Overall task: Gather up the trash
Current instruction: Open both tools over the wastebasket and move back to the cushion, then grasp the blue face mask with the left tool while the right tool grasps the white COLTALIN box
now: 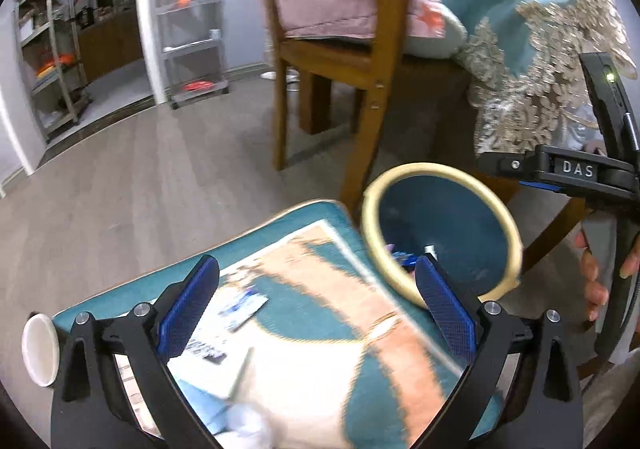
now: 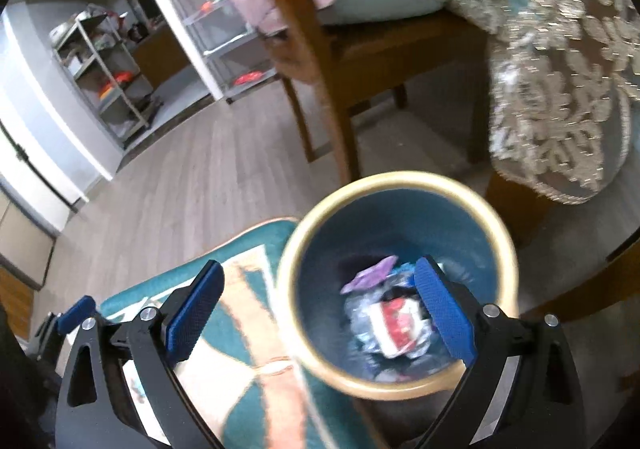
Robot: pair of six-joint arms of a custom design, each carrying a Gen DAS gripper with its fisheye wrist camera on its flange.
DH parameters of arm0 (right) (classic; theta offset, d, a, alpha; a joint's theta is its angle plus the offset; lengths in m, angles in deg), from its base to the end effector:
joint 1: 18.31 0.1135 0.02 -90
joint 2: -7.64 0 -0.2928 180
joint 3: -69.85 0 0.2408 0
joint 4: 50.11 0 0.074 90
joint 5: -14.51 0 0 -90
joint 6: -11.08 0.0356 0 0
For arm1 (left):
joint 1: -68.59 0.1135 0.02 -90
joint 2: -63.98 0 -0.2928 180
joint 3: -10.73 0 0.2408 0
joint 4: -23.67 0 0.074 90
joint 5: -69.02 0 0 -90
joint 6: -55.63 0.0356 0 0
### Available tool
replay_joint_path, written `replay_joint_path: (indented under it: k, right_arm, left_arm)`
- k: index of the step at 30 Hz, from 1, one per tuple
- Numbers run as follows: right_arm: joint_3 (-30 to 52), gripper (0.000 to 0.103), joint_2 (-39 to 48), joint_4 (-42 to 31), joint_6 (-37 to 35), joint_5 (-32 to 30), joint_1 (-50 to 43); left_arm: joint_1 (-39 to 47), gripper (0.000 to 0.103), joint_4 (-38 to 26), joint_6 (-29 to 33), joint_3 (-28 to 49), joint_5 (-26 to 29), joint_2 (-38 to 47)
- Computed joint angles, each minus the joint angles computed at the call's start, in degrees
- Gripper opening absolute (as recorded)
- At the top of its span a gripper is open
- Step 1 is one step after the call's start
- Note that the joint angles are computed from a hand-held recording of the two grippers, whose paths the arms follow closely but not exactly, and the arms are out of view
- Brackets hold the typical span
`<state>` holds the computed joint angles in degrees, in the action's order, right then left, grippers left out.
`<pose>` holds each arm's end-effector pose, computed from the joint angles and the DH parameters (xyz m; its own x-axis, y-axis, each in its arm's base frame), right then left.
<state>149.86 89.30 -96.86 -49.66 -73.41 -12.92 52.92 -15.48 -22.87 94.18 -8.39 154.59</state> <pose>0.2898 0.0260 0.3143 -0.6837 0.4261 -0.5925 0.3029 0.9043 0.3008 0.3225 -0.0985 0.2976 -0.6008 0.3706 -0.7083 0.5392 0.8420 -0.0167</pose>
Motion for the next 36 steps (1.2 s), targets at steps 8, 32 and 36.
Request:
replay_joint_path:
  k: [8, 32, 36]
  right_arm:
    - [5.1, 0.096, 6.1, -0.1, 3.9, 3.7, 11.1]
    - [19.4, 0.096, 30.8, 0.1, 5.3, -3.9, 15.8]
    - [20.7, 0.096, 32.5, -0.1, 3.6, -4.4, 16.8]
  left_arm:
    - [13.7, 0.097, -3.4, 7.4, -1.9, 1.4, -2.1]
    - [19.8, 0.085, -5.3, 14.3, -5.1, -1.8, 13.1]
    - [20.4, 0.038, -10.3, 16.7, -2.9, -1.3, 14.6]
